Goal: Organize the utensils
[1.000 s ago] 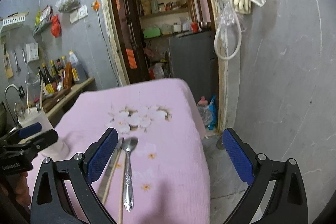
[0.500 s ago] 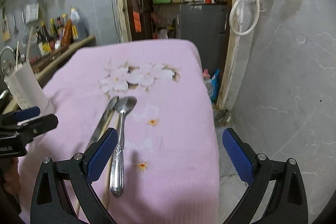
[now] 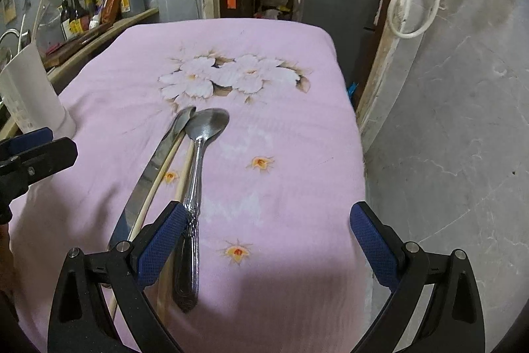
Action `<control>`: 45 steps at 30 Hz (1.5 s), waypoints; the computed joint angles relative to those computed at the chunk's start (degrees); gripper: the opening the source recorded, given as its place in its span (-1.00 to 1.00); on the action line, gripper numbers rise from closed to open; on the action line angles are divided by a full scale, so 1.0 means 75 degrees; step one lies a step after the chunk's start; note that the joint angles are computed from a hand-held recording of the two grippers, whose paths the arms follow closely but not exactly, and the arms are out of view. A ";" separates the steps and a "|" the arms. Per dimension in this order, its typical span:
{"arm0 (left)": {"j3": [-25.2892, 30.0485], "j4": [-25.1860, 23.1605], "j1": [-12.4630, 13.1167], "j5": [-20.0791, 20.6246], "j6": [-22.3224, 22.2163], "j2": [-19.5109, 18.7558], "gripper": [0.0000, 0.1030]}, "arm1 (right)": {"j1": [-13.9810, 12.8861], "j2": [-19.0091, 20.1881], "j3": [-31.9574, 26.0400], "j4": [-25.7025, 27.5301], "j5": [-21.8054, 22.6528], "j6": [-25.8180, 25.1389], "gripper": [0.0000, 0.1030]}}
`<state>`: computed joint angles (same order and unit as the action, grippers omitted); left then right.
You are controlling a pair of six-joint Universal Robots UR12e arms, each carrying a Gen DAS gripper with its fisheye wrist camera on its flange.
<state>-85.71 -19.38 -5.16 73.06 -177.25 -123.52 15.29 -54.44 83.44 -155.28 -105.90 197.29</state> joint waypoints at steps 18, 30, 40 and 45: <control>0.0255 -0.0423 0.0008 -0.0484 0.0175 -0.0114 0.25 | -0.0202 0.0302 -0.0535 0.0325 0.0327 0.0240 0.57; 0.0881 -0.1986 -0.0177 -0.1259 0.0963 -0.0402 -0.38 | -0.0392 0.0130 -0.0047 -0.0389 0.0781 0.0706 -0.16; 0.1142 -0.2198 -0.0320 -0.1009 0.0933 -0.0546 -0.56 | -0.0412 0.0111 0.0045 -0.0567 0.0963 0.0546 -0.46; 0.1176 -0.2208 -0.0294 -0.1081 0.0631 -0.0570 -0.67 | -0.0368 0.0047 0.0116 -0.0572 0.1157 0.0431 -0.81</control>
